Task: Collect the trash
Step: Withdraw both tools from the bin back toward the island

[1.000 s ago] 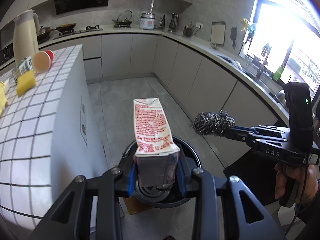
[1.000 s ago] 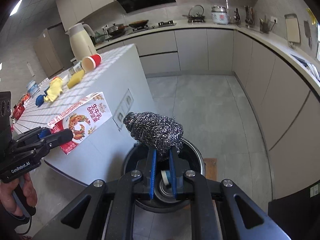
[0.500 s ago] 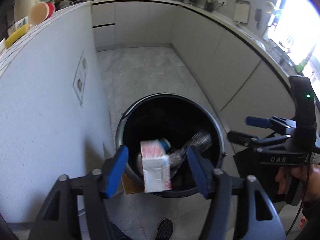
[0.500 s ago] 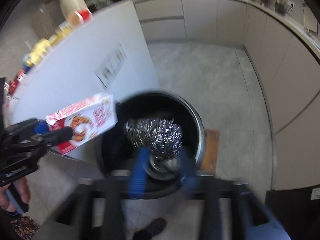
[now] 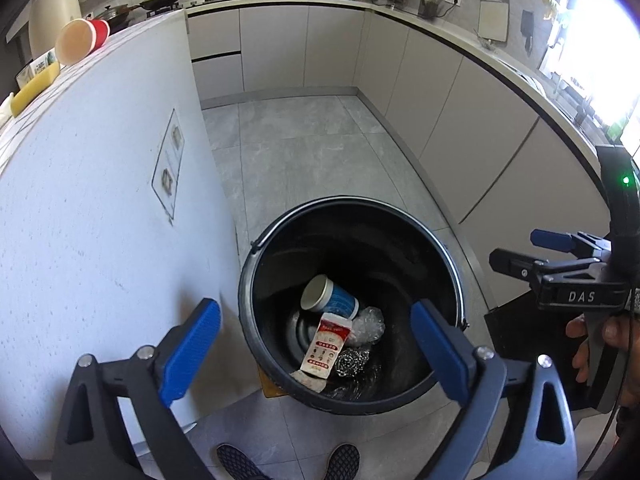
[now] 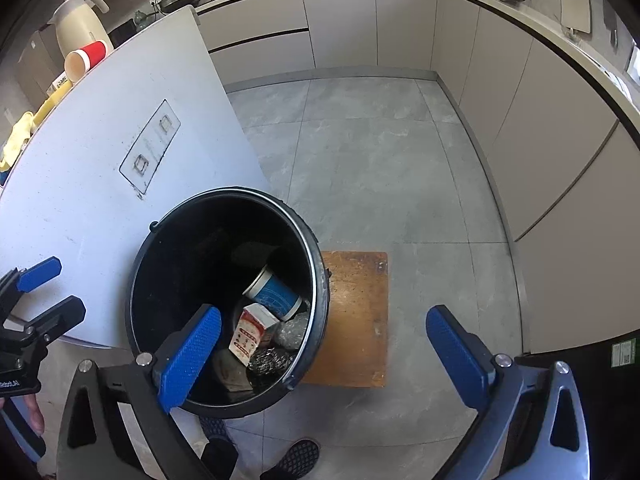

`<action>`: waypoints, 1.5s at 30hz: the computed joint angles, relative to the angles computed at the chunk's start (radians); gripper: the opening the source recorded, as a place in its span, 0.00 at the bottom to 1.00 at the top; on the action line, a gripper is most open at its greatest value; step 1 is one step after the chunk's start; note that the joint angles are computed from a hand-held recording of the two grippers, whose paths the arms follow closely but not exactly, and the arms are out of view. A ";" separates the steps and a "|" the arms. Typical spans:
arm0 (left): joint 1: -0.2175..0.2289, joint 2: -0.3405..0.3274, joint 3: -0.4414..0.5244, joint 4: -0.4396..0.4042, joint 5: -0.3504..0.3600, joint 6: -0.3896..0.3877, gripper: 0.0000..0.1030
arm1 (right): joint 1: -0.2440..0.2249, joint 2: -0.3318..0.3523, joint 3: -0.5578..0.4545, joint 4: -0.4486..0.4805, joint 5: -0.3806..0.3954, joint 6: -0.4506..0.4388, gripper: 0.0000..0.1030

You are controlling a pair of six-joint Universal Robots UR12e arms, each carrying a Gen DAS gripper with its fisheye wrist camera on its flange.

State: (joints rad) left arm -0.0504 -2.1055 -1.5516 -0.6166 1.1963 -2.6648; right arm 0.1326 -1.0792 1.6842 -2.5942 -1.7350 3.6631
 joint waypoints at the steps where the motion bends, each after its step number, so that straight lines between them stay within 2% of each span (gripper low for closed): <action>1: -0.001 -0.002 0.004 0.001 0.000 -0.001 0.94 | -0.001 -0.001 0.001 0.001 0.002 0.002 1.00; 17: -0.007 -0.007 0.029 0.025 -0.001 -0.005 0.95 | 0.002 -0.023 -0.006 -0.009 -0.031 -0.003 1.00; 30: 0.007 0.013 0.030 0.054 -0.027 -0.012 0.95 | 0.017 -0.035 -0.034 -0.024 -0.065 -0.013 1.00; 35: 0.030 0.035 0.039 0.054 -0.047 -0.023 0.95 | 0.036 -0.037 -0.065 -0.063 -0.093 -0.032 1.00; 40: 0.070 0.044 0.047 0.087 -0.055 -0.078 0.95 | 0.055 -0.012 -0.121 -0.159 -0.069 -0.030 1.00; 42: 0.092 0.044 0.051 0.099 -0.063 -0.101 0.95 | 0.070 0.010 -0.152 -0.200 -0.091 -0.014 1.00; 45: 0.128 0.039 0.060 0.125 -0.066 -0.138 0.95 | 0.089 0.040 -0.216 -0.169 -0.084 -0.040 1.00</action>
